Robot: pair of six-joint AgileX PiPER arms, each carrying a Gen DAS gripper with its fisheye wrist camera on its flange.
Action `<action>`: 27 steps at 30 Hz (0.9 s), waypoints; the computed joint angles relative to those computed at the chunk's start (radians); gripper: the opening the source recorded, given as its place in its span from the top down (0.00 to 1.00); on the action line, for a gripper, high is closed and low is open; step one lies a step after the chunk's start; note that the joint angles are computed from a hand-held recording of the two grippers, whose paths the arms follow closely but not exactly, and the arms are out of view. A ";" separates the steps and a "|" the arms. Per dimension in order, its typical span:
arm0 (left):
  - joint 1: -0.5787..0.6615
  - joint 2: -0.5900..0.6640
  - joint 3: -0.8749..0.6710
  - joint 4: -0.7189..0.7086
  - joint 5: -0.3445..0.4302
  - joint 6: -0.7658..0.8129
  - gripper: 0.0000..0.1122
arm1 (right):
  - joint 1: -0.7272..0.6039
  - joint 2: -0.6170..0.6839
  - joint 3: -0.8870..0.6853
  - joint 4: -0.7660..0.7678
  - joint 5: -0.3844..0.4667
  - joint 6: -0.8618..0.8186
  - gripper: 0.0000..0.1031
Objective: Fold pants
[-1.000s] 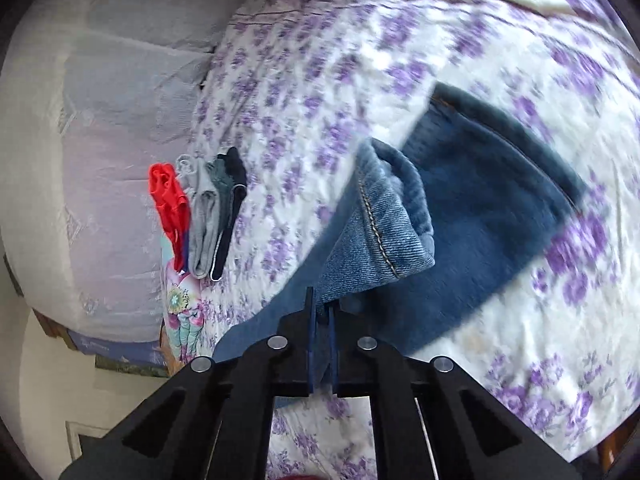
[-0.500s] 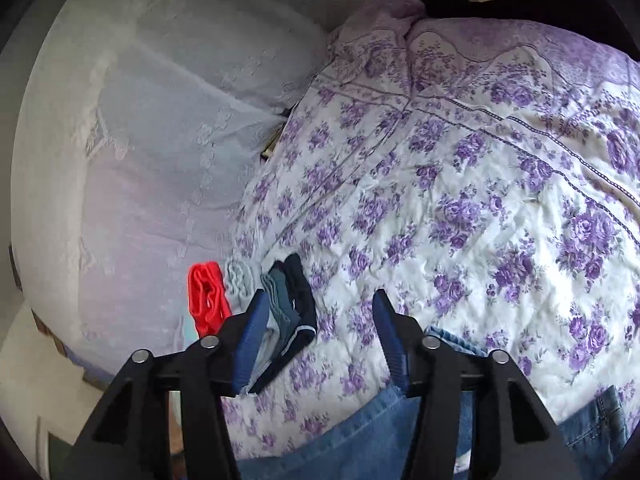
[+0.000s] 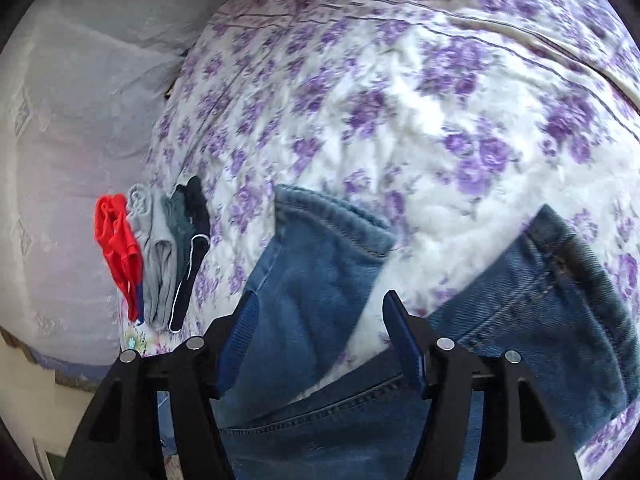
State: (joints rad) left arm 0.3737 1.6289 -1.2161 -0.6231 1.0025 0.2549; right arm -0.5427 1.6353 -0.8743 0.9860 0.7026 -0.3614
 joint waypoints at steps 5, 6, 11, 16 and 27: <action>0.068 0.002 0.062 -0.030 0.004 -0.013 0.20 | 0.062 0.114 -0.042 0.062 -0.090 -0.082 0.25; 0.076 0.004 0.075 -0.038 0.004 -0.017 0.20 | 0.079 0.130 -0.061 0.074 -0.095 -0.119 0.25; 0.063 -0.009 0.122 0.020 -0.035 -0.066 0.20 | 0.132 0.160 -0.224 0.196 0.004 -0.321 0.87; 0.089 -0.049 0.179 0.052 -0.032 -0.057 0.20 | 0.062 0.197 -0.411 0.130 -0.057 -0.272 0.89; 0.178 0.001 0.314 -0.059 -0.015 0.051 0.20 | -0.060 0.200 -0.241 0.066 -0.078 -0.183 0.40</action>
State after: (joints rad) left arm 0.5521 1.6296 -0.9020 -0.6818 0.9880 0.3058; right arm -0.6031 1.8352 -1.1156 1.0519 0.6248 -0.5446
